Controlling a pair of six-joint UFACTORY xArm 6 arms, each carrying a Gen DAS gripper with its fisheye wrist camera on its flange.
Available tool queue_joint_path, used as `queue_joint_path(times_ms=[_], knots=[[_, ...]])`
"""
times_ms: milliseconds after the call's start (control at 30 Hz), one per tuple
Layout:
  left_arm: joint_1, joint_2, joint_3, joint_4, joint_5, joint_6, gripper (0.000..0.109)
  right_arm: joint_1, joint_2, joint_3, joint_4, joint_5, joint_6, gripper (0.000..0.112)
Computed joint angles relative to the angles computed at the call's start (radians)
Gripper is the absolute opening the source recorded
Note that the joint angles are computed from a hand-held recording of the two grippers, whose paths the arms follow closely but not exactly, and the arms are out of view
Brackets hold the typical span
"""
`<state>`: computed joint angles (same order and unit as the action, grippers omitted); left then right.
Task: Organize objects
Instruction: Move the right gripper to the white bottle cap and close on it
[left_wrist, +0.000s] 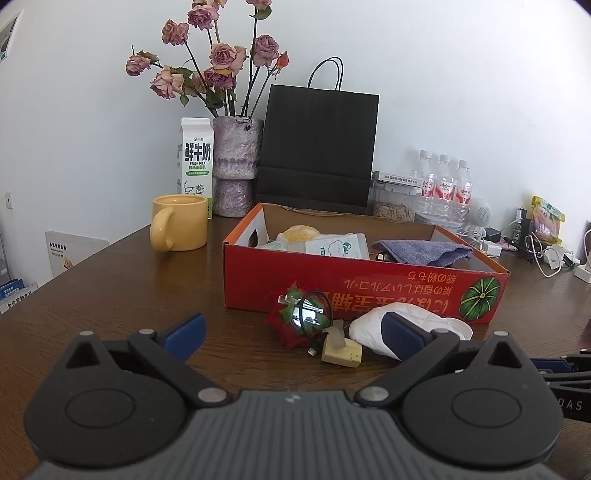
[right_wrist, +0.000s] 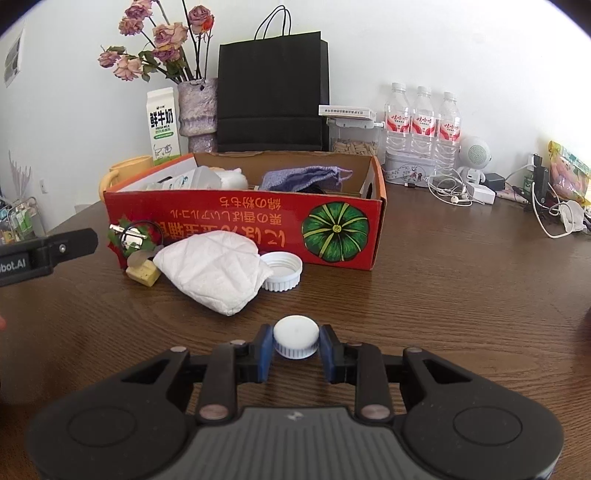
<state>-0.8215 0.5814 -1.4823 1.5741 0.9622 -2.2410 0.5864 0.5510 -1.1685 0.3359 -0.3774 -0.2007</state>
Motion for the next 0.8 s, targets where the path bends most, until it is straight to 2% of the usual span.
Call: queue_joint_path(times_ms=[333,433,533,800], knots=[[0.017,0.009,-0.018,-0.041,-0.035,0.039,0.103,0.025,0.051,-0.055,0.067,-0.105,-0.066,0.026],[0.015,0.020,-0.033,-0.042,-0.019,0.056,0.103,0.032,0.069,-0.076,0.078,-0.133,-0.090,0.026],[0.021,0.027,-0.050,-0.042,-0.012,0.078,0.103,0.041,0.084,-0.107,0.116,-0.123,-0.136,0.026],[0.068,0.026,-0.068,-0.047,-0.049,0.099,0.090,0.047,0.127,-0.176,0.146,-0.121,-0.188,0.026]])
